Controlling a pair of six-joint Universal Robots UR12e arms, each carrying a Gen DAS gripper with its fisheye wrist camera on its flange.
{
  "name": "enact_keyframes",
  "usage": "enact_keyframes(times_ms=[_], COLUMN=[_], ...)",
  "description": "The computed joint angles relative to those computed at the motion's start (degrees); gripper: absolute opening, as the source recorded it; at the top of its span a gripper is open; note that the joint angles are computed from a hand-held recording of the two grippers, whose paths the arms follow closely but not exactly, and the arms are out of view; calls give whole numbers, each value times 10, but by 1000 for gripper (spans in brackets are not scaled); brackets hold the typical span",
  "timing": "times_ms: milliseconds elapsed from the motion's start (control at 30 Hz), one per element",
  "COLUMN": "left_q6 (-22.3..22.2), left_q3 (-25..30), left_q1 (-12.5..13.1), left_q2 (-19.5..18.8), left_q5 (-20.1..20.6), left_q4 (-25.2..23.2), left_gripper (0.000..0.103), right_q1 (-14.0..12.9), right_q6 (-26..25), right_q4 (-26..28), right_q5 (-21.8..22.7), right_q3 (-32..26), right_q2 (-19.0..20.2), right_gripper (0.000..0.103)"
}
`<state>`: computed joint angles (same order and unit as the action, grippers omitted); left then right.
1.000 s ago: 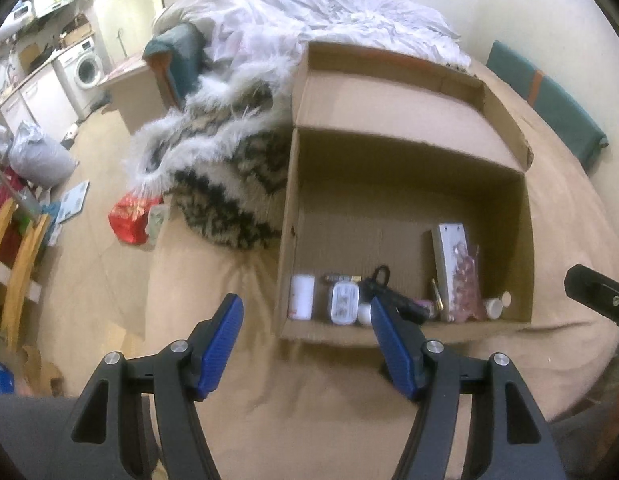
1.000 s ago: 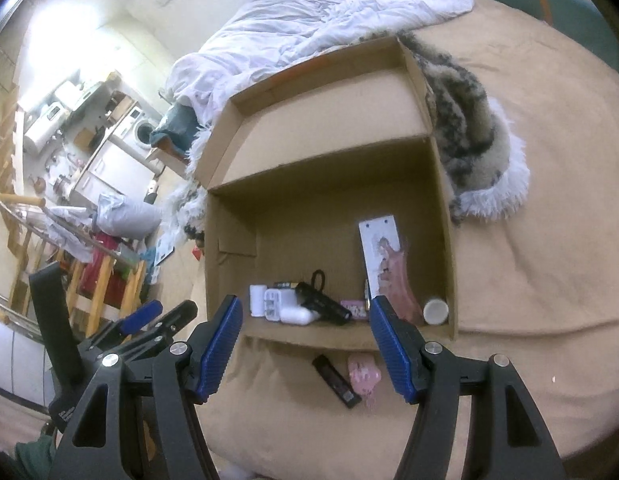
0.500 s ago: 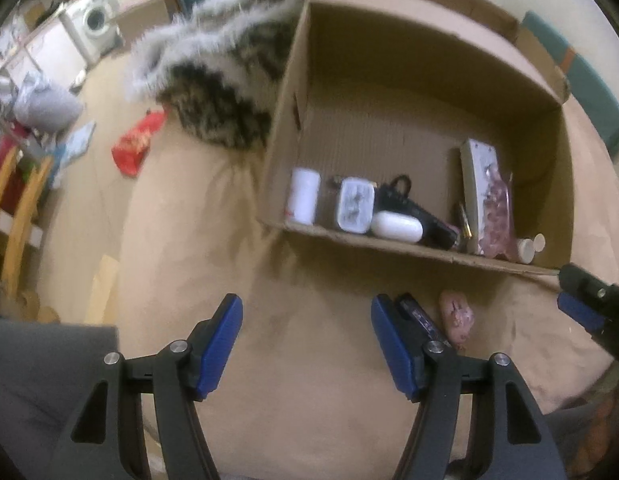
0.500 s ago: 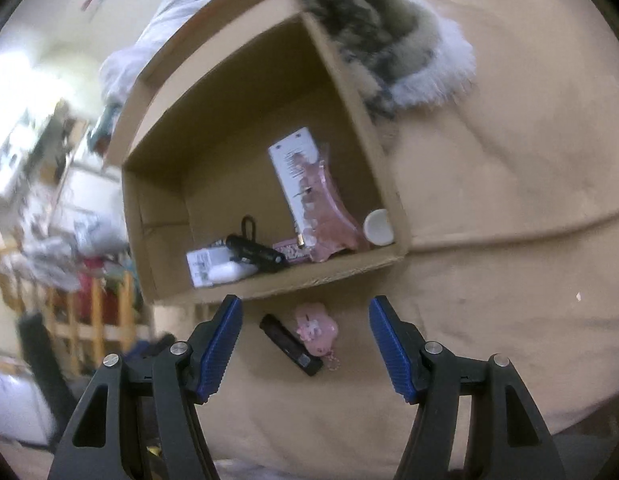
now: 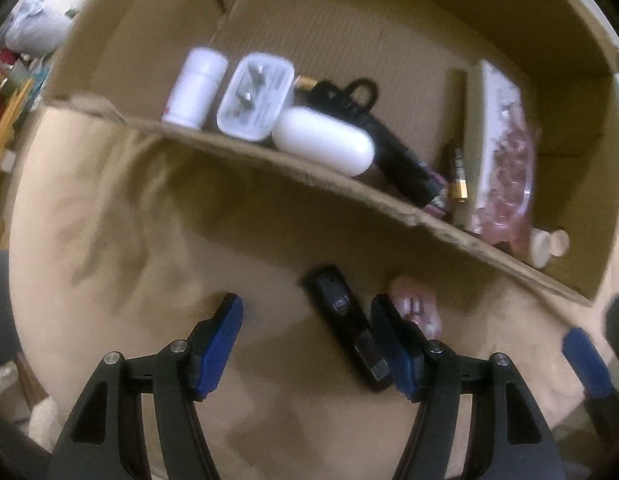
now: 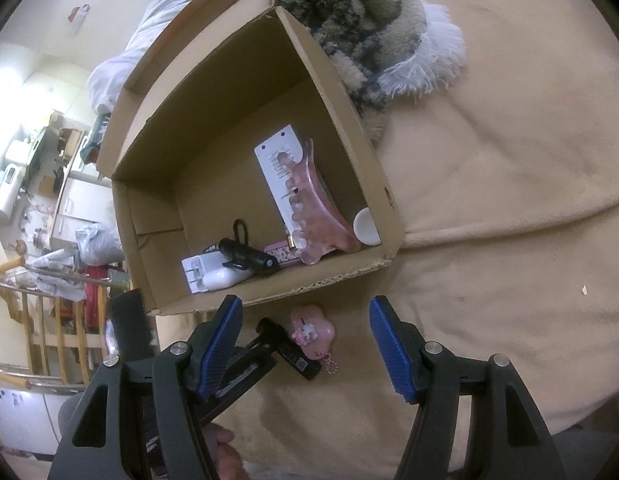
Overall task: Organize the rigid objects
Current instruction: 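Grasp the black rectangular case with the left gripper, then grasp the pink Hello Kitty case with the right gripper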
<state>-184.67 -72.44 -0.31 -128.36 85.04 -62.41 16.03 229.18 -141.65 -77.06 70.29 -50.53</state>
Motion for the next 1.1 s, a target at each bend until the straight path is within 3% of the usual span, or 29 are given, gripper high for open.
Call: enact_keyframes(times_ms=[133,200,433,567,667,867,1100], left_q6=[9,18,69,99,124,157,182], left_q3=[-8,-9,5,4,16,35,34], left_q1=[-8,-9,-11,-9,0,22,40], left_q2=[1,2,-3,-1,-6,-5,16], left_q5=[23,20,18,24,5,9,0], left_q4=[15,14,-26,-28,-54,-80,-66], left_gripper=[60,48,42,24,17,15,15], right_q1=[-2,-3,-1,0,1,1,7], right_q6=[7,8,-5,-5,-9,-27,-62], right_q4=[-8,-11,2,11,20,40,101], right_q5=[3,5,-4,-12,-16,4,23], right_q3=[4,4,-6,-9,-11,-19,-53], right_q2=[-1,-1,3,4,5,11,31], right_gripper=[69,69,69,69,69,69,69])
